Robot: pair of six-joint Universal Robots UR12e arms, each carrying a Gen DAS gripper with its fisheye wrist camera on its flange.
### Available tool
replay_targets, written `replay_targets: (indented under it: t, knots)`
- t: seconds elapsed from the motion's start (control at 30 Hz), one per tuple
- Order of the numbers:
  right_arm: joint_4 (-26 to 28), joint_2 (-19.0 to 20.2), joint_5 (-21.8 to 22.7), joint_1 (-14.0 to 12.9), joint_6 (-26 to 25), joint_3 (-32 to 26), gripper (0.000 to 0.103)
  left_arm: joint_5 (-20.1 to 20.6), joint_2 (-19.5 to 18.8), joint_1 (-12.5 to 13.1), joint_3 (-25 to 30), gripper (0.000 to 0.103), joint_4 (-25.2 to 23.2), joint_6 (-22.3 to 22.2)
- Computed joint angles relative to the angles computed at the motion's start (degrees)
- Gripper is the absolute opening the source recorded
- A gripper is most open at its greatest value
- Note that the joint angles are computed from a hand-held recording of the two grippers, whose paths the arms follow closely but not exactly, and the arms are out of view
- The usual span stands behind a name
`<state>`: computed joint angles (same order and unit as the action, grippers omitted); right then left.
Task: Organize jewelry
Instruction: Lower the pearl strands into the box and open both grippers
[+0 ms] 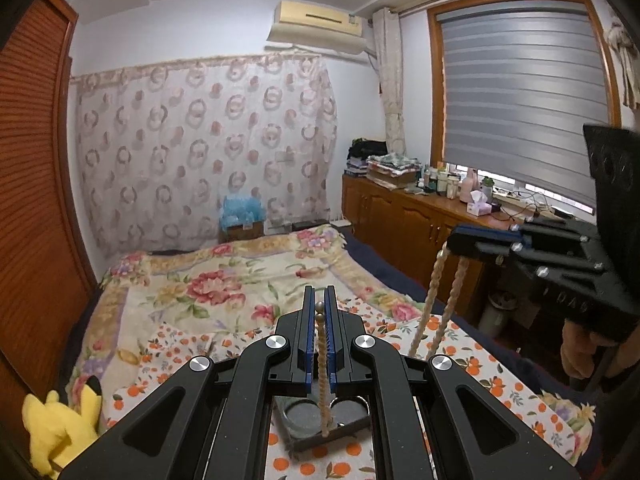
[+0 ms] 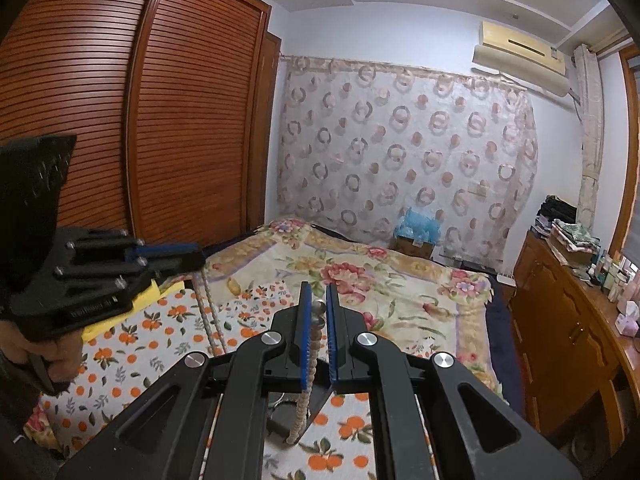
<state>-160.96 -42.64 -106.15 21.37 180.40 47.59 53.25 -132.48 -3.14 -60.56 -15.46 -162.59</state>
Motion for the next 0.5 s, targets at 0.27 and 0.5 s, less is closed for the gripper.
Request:
replay_targets:
  t: [0.27,0.5]
  knots:
    - [3.22,3.81,1.65,-1.11,-0.75,-6.95,0.008,2.06,-3.28,-0.67,4.26,0.004,-6.59,1.81]
    - [7.81,8.29,2.74,-1.74,-0.45,-14.37,0.008,3.39,-4.77,-0.74,5.16,0.004,-11.20,3.17]
